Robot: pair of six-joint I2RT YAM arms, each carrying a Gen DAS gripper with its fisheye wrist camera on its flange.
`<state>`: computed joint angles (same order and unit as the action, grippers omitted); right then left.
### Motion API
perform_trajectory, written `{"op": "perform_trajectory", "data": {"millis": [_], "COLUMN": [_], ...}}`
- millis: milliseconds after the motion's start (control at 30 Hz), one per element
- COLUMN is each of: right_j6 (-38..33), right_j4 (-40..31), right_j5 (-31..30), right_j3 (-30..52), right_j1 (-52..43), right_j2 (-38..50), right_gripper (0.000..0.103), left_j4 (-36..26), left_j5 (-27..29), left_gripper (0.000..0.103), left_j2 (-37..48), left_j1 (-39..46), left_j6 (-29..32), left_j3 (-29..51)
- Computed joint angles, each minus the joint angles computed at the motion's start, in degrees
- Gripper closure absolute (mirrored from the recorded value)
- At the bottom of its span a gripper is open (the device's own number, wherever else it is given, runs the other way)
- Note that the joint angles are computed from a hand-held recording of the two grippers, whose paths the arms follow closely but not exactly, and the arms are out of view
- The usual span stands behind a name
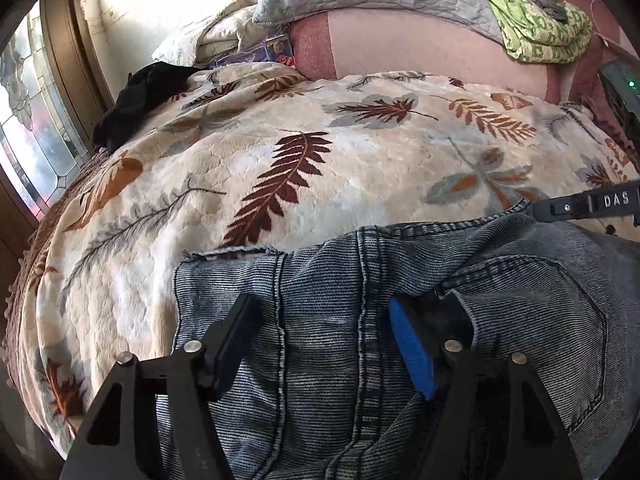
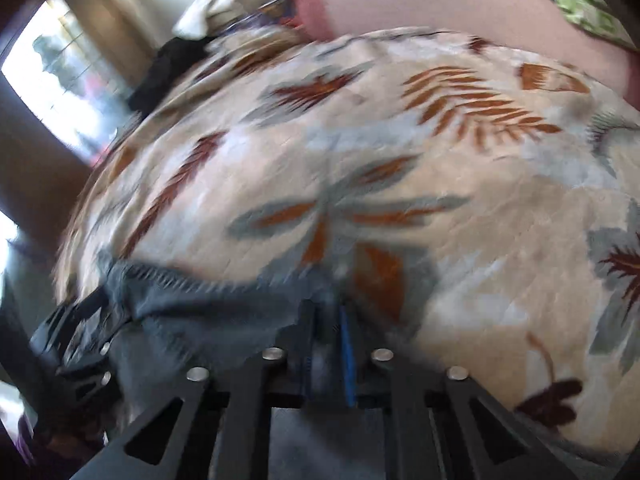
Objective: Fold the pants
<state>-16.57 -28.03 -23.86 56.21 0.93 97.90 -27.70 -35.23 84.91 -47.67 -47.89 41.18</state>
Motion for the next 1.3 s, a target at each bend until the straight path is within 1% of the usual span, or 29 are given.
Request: {"op": "perform_trajectory", "data": {"millis": [33,67,100,167,200,267,300,333,433,500,567,600,633,667,700,767,800,867,900,933,1000,1067,1100,1200,1233,1300], "right_j6": [1.8,2.6,2.6,0.5,-2.0,-7.3,-10.7,-13.0,-18.8,-19.1,-17.8,-17.1,-16.1,-14.8,-13.9,-13.1,-12.4,-10.7,-10.7,-12.0,-15.8,-19.6,-22.0,-28.3,-29.9,-30.9], "right_j4": [-1.3,-4.3,-6.1,-7.1,-8.0,-12.7,-16.4,-18.3,-21.5,-19.7,-16.7,-15.3,-12.3,-8.4,-6.3,-8.7,-9.3,-6.5,-6.7,-9.4,-14.4,-17.3,-19.6,-26.6,-28.3,-29.6], "right_j5": [-1.2,-4.8,-8.1,-11.2,-11.6,-11.9,-11.9,-11.7,-10.6,-8.9,-5.9,-5.5,-5.6,-4.7,-4.4,-7.4,-8.0,-7.1,-7.5,-9.2,-11.7,-12.5,-13.3,-14.6,-13.8,-11.6], "right_j3": [2.2,4.6,5.3,4.2,3.2,3.2,3.4,3.0,0.8,-2.0,-4.4,-4.9,-6.0,-7.5,-7.9,-4.6,-3.7,-4.9,-4.8,-3.4,-1.3,-0.6,0.4,5.4,7.3,10.8], "right_j1": [-0.9,-2.8,-5.1,-8.9,-11.1,-15.1,-17.3,-19.0,-23.5,-24.0,-24.0,-24.1,-24.7,-25.2,-25.8,-28.1,-29.1,-30.5,-31.9,-33.7,-37.1,-40.7,-43.2,-50.9,-53.1,-57.0], "right_j2": [2.3,4.4,4.4,1.3,-1.2,-3.4,-3.8,-4.5,-6.7,-8.2,-8.2,-7.2,-7.3,-8.1,-7.9,-3.9,-3.2,-5.6,-6.1,-5.4,-5.3,-7.1,-6.8,-3.1,-1.4,2.0], "right_gripper": [0.093,0.092,0.092,0.092,0.091,0.091,0.091,0.091,0.091,0.091,0.091,0.094,0.097,0.103,0.103,0.103,0.103,0.103,0.097,0.096,0.096,0.096,0.096,0.096,0.096,0.096], "left_j4": [-0.9,-1.9,-2.8,-6.2,-8.0,-11.7,-13.3,-14.4,-15.6,-16.9,-17.5,-17.5,-18.1,-19.5,-20.4,-20.4,-22.1,-27.2,-29.7,-30.7,-32.8,-32.9,-31.2,-26.1,-24.7,-22.0], "left_j5": [0.5,0.6,0.5,-0.4,-0.8,-1.8,-2.2,-2.4,-3.5,-3.2,-1.3,-0.5,0.0,0.5,0.7,1.5,1.6,0.8,0.1,-0.7,-3.1,-5.6,-5.9,-3.8,-2.7,0.2], "left_gripper": [0.032,0.032,0.032,0.032,0.032,0.032,0.032,0.032,0.032,0.032,0.032,0.032,0.032,0.032,0.031,0.031,0.031,0.031,0.031,0.031,0.031,0.031,0.031,0.031,0.031,0.031], "left_j2": [-0.2,-1.2,-2.4,-6.3,-8.0,-10.3,-10.5,-10.5,-8.0,-4.3,-1.8,-1.4,-0.9,-0.2,0.1,-1.7,-1.5,0.4,1.0,0.8,0.8,1.4,1.8,5.5,7.2,11.5], "left_j1": [0.1,-0.2,-0.8,-3.1,-4.4,-8.0,-9.7,-11.5,-16.6,-17.9,-17.3,-16.8,-16.2,-15.8,-15.9,-15.8,-16.0,-17.1,-18.1,-19.1,-22.0,-24.3,-24.9,-25.2,-25.0,-23.8], "left_j6": [0.0,-0.4,-1.0,-4.6,-6.8,-11.2,-13.1,-14.9,-17.6,-18.7,-19.5,-19.9,-20.2,-20.9,-21.9,-22.4,-23.1,-25.7,-27.4,-28.2,-29.5,-29.1,-27.1,-21.3,-19.8,-16.9], "left_j3": [0.4,0.3,-0.1,-1.0,-1.0,-0.1,0.8,1.8,5.3,7.9,8.7,8.4,8.2,8.3,8.0,6.8,7.6,10.7,12.4,13.4,16.1,18.8,19.9,22.9,23.8,25.7]}}
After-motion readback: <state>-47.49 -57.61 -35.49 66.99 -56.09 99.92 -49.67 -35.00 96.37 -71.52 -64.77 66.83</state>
